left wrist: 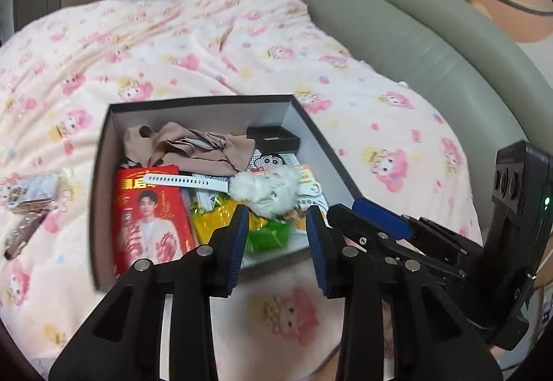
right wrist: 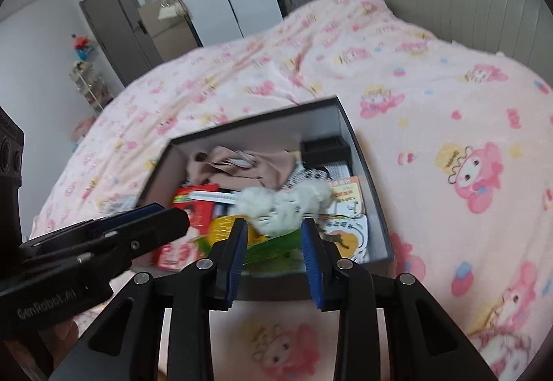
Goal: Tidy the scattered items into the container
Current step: 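Lower the plush toy into the box and open the right tool, then move the right tool toward the mauve tube beside the phone case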
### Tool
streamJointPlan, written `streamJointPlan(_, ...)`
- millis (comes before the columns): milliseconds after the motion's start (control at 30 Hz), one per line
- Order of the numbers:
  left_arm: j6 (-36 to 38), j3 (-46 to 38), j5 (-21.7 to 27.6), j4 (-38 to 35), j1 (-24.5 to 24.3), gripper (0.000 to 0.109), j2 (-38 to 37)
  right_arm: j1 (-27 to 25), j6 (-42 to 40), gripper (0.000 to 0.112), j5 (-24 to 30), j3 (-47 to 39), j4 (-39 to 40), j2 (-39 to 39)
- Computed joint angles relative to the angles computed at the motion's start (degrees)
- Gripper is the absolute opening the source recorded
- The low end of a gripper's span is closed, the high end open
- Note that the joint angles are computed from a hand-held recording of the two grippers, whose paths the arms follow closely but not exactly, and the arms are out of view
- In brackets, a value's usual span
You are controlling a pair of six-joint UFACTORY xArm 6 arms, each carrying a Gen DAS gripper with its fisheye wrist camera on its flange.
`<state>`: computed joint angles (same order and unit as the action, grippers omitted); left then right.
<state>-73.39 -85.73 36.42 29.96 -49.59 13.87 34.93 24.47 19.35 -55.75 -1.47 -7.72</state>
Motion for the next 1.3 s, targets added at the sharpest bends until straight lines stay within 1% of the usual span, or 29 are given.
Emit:
streamJointPlan(133, -3.9, 5.0, 0.3, 2.9, -2.2, 0.034, -5.5, 2.0, 4.8, 0.034, 0.1, 2.4, -3.9, -4.7)
streamJointPlan(200, -6.5, 7.4, 0.1, 4.8, -3.2, 0.034, -7.9, 3.3, 8.1, 0.035, 1.0, 3.1, -7.9, -6.8)
streamJointPlan(333, -9.7, 12.4, -0.1, 7.2, -4.7, 0.034, -12.7, 6.1, 11.3, 0.036, 2.4, 3.9, -12.1, -8.9)
streamJointPlan(467, -11.7, 16.1, 1.9, 8.4, -6.2, 0.034, -16.5, 9.2, 14.1, 0.036, 3.3, 4.0, -15.3, -9.4)
streamJointPlan(600, -13.5, 19.0, 6.0, 9.8, -8.0, 0.034, -20.2, 11.9, 13.9, 0.036, 2.7, 3.6, -14.8, -8.5)
streamJointPlan(700, -16.3, 22.4, 7.8, 10.9, -8.6, 0.034, -23.8, 13.9, 12.8, 0.036, 2.7, 1.9, -13.3, -6.6)
streamJointPlan(800, -19.9, 26.8, 8.7, 12.1, -9.1, 0.034, -28.1, 16.1, 13.0, 0.036, 3.3, -1.0, -14.4, -4.0)
streamJointPlan(967, -23.8, 33.5, 10.6, 12.7, -9.7, 0.034, -34.5, 19.6, 12.7, 0.036, 5.0, -6.0, -15.2, 1.0)
streamJointPlan(1167, -29.1, 42.2, 13.3, 12.6, -9.6, 0.034, -42.8, 22.5, 7.9, 0.035, 6.3, -12.8, -11.3, 8.5)
streamJointPlan(1300, -32.4, 49.1, 12.8, 11.6, -8.1, 0.035, -49.5, 24.1, 1.1, 0.036, 7.2, -19.0, -4.2, 15.0)
